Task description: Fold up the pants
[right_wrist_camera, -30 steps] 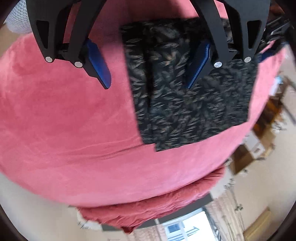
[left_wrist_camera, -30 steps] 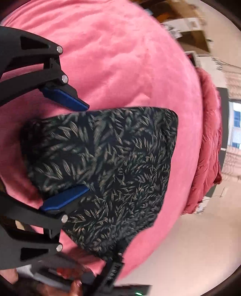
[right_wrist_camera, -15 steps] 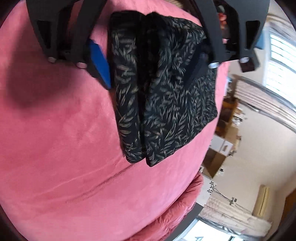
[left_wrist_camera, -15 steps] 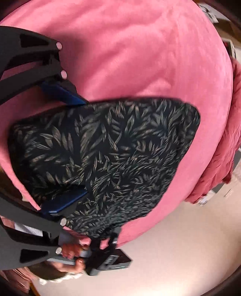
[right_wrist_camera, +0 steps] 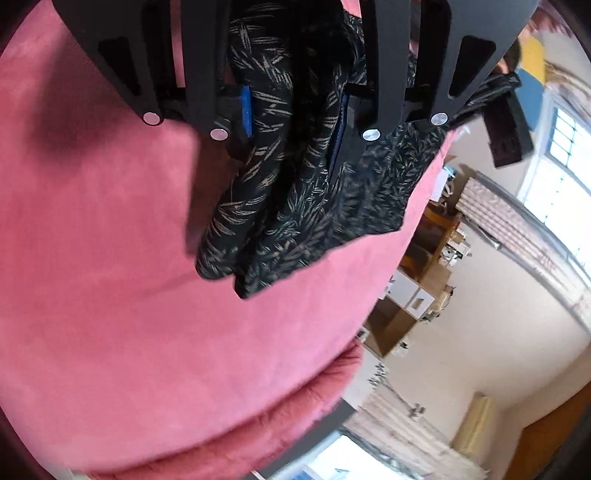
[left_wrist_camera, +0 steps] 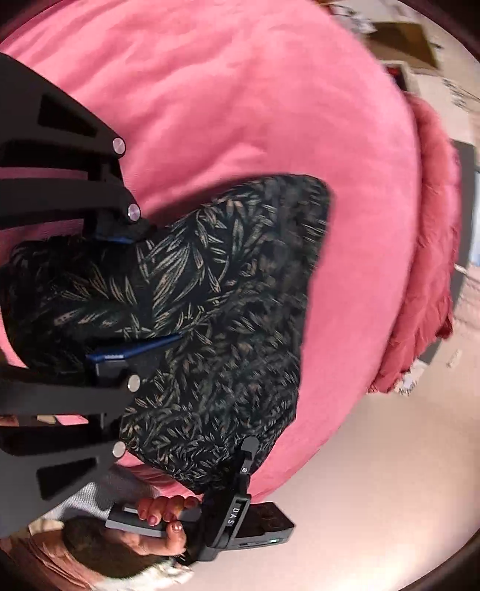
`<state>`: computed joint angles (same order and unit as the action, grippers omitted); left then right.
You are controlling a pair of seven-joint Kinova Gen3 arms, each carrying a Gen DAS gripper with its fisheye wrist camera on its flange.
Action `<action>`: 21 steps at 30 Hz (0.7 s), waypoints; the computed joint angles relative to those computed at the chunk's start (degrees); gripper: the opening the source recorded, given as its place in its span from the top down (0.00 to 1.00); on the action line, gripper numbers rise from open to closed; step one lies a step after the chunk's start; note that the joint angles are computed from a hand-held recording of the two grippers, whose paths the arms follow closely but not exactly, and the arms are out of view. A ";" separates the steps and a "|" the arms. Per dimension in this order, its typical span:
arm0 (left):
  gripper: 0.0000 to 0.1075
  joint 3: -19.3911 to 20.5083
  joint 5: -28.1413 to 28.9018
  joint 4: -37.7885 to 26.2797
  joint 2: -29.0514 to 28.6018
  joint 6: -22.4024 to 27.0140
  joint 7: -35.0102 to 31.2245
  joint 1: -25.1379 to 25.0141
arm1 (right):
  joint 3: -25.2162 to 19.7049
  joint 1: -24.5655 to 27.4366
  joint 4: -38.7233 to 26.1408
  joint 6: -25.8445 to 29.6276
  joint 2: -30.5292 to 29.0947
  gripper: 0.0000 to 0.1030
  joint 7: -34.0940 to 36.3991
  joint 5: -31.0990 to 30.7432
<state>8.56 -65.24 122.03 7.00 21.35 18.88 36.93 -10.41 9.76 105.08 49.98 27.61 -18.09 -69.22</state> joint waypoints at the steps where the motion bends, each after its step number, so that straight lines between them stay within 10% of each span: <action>1: 0.64 0.34 0.32 -0.95 -0.19 1.39 -1.73 0.13 | -0.33 -0.12 0.06 -0.75 -0.56 0.69 1.36 -0.56; 11: 0.65 0.43 -10.76 -5.19 0.58 8.93 3.19 -2.26 | -3.10 -2.45 -9.82 -4.49 3.35 0.70 7.20 -7.32; 21: 0.65 -3.67 -21.18 -14.94 12.15 15.36 1.22 -4.40 | -7.70 -7.07 -21.59 -19.41 12.33 0.70 18.05 -15.62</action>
<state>4.89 -86.42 107.10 19.15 36.72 20.11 32.53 -18.11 2.69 83.48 30.57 39.94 -0.04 -84.84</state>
